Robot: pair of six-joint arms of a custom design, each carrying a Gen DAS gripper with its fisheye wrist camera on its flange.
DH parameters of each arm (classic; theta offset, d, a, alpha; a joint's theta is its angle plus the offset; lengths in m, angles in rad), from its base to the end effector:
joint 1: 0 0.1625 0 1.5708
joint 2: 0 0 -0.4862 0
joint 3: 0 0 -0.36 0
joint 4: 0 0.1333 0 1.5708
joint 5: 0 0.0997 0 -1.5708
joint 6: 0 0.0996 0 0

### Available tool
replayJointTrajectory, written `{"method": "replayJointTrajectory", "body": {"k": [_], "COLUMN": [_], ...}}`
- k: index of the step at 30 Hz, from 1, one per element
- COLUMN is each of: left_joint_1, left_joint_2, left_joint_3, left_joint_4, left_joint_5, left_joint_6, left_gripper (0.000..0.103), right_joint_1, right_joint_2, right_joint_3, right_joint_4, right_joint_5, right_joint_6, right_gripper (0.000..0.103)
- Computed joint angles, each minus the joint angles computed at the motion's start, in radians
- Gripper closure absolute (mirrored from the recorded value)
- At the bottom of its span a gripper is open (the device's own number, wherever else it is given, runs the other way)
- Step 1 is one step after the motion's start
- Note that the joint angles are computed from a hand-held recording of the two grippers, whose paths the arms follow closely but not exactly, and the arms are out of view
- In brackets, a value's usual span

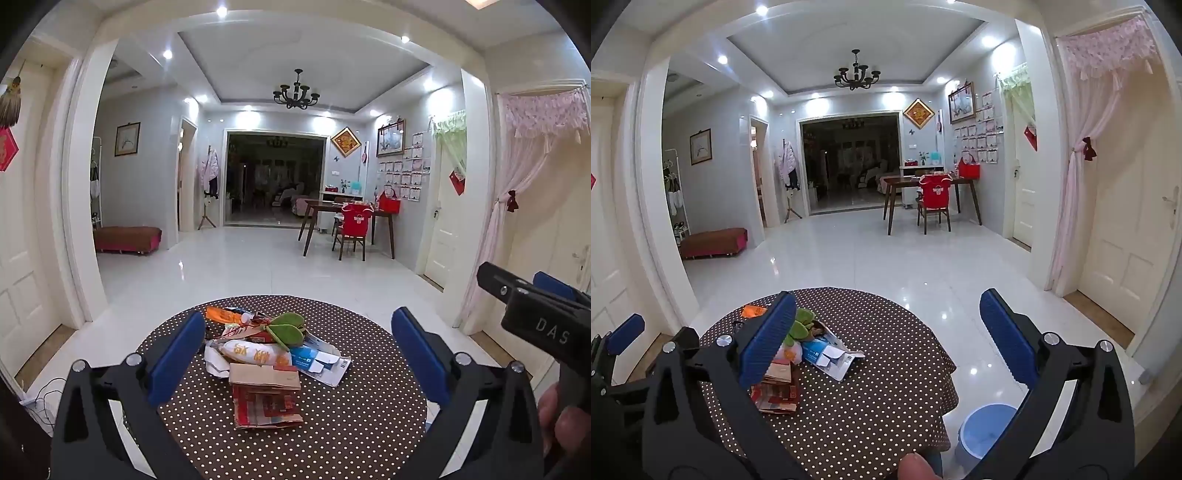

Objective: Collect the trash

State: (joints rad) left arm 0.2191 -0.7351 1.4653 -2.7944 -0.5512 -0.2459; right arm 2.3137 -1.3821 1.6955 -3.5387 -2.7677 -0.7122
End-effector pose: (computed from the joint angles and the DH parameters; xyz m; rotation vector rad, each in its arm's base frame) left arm -0.6762 -0.3741 0.2497 0.9709 2.2154 -1.3803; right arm 0.3421 -0.3125 0.6315 0.1596 -1.7775 1.5737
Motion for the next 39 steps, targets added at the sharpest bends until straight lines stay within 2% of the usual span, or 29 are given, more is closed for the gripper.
{"method": "replayJointTrajectory", "body": {"k": [25, 39], "left_joint_1": [0.003, 0.018], "left_joint_2": [-0.008, -0.022], "left_joint_3": [0.023, 0.043], "left_joint_4": [-0.035, -0.013], "left_joint_5": [-0.007, 0.004], "left_joint_6": [0.014, -0.027], "left_gripper": [0.004, 0.004], "right_joint_1": [-0.013, -0.034], "right_joint_2": [-0.016, -0.021], "right_joint_3": [0.020, 0.042], "right_joint_4": [0.076, 0.143], "right_joint_5": [0.016, 0.036], "right_joint_6": [0.059, 0.110], "right_gripper": [0.005, 0.005]}}
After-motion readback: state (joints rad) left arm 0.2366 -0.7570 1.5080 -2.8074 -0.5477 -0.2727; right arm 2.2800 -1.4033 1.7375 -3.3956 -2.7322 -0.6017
